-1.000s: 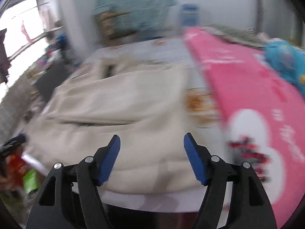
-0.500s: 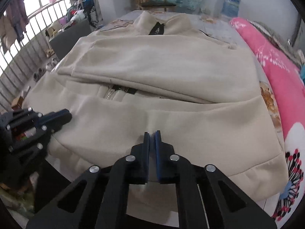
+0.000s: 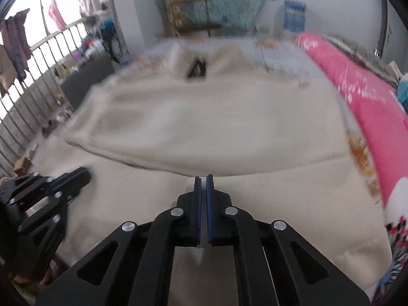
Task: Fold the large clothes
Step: 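Pinch the folded jacket edge with the left gripper and straighten it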
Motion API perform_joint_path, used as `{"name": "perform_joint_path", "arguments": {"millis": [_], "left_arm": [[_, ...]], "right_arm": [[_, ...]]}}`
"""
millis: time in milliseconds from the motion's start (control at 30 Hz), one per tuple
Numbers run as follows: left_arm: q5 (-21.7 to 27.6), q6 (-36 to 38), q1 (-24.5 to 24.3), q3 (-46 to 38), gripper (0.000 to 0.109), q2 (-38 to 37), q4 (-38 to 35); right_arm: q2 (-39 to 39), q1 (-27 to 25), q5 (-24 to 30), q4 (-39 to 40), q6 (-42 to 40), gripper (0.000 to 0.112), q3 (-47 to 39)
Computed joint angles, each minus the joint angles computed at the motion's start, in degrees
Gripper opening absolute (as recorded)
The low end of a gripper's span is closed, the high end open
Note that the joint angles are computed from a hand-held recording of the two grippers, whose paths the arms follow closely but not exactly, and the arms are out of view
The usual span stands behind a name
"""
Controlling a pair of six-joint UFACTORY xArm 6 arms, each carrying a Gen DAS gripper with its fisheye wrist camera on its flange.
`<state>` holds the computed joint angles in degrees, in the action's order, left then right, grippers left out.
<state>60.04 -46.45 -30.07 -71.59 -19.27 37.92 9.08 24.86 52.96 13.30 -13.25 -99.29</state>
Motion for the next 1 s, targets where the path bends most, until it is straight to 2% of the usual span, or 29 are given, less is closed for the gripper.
{"name": "perform_joint_path", "arguments": {"millis": [33,67,200,267,333,400,500,533,600,633,700,867,1000], "left_arm": [[0.57,-0.88,-0.85,0.46,0.001,0.01,2.19],[1.31,-0.77,-1.34,0.43,0.001,0.18,3.2],[1.23,-0.61,-0.95,0.37,0.001,0.25,2.64],[0.77,-0.26,-0.34,0.34,0.001,0.2,1.83],[0.69,-0.22,-0.33,0.37,0.002,0.17,1.72],[0.6,-0.17,-0.33,0.46,0.002,0.11,1.92],[0.43,-0.2,-0.27,0.5,0.002,0.18,1.82],[0.43,-0.19,-0.28,0.52,0.002,0.16,1.7],[0.14,0.04,-0.03,0.61,0.002,0.04,1.13],[-0.17,0.05,0.16,0.81,0.002,-0.16,0.77],[-0.79,0.04,0.54,1.15,0.002,-0.5,-0.01],[-2.1,-0.39,1.18,2.01,0.002,-1.29,-1.53],[-2.4,0.5,1.78,1.81,0.002,-1.33,-3.33]], "right_arm": [[-1.28,-0.28,-1.65,1.38,-1.06,0.004,2.18],[-1.41,-0.68,-0.94,2.14,-1.52,0.004,1.96],[-4.32,-3.57,-1.95,5.18,-2.81,0.004,3.39],[-4.89,-5.24,-2.39,3.33,-2.51,0.009,3.2],[-3.57,-6.71,-0.77,-1.84,-1.27,0.017,1.66],[-0.27,-7.96,1.95,-6.12,0.79,0.017,-1.69],[4.27,-11.2,3.37,1.23,-1.72,0.004,-6.7],[4.93,-11.48,2.78,1.14,-0.97,0.0,-7.52],[4.0,-10.73,-0.8,-3.62,4.34,0.002,-6.47],[3.08,-10.15,-2.28,-6.41,7.35,0.007,-5.58],[0.16,-9.14,-3.87,-4.79,6.92,0.009,-2.54],[-8.27,-4.79,-3.76,9.74,-7.78,0.043,7.4],[-12.48,-0.63,-5.11,11.99,-15.45,0.045,14.77]]}}
